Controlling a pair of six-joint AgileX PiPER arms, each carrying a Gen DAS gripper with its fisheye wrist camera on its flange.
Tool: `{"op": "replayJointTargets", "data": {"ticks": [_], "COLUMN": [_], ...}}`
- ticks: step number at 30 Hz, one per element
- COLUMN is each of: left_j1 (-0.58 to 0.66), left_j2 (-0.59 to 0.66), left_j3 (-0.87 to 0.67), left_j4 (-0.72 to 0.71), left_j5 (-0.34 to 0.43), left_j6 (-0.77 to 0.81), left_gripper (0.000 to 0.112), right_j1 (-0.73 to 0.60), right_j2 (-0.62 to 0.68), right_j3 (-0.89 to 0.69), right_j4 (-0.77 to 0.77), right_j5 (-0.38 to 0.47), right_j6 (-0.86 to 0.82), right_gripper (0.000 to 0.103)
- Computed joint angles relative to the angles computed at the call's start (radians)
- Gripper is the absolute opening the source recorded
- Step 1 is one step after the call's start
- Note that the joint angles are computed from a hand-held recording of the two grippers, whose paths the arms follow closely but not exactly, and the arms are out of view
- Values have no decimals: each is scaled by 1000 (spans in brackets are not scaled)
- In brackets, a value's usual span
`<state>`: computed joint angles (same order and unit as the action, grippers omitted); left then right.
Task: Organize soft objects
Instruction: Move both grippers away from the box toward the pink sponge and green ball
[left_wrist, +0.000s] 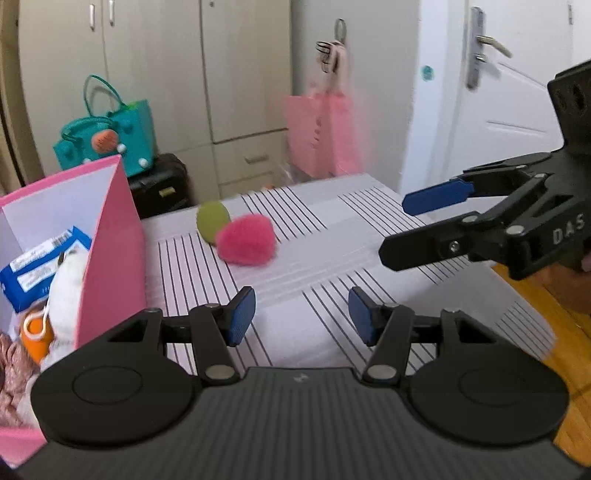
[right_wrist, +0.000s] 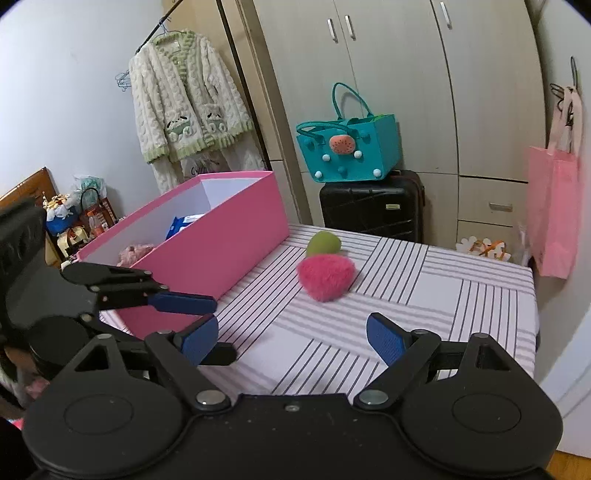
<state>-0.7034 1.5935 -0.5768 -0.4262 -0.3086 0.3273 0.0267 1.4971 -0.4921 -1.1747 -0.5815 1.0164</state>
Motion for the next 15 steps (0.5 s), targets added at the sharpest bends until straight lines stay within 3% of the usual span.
{"op": "replayJointTargets", "data": {"ticks": [4,8,13,15], "left_j1": [-30,-17,-77,-80], "left_j2": [118,216,312,323], "left_j3": [-66,-157,-247,-259], "left_j4": [-141,-163,-453,-460], "left_j5": [-125,-113,-231,-234], "left_j6": [60,15,284,325], "left_gripper": [60,60,60,60], "right_j1": [-52,-98,-98,-88], "right_j2": [105,211,332,381], "right_j3": [-135,-270,-435,-504], "right_j4": [-174,-299,-410,-459], "right_j5": [-54,-124,-149,-160], "right_j6": [140,285,438,497], "right_gripper": [90,90,90,90]}}
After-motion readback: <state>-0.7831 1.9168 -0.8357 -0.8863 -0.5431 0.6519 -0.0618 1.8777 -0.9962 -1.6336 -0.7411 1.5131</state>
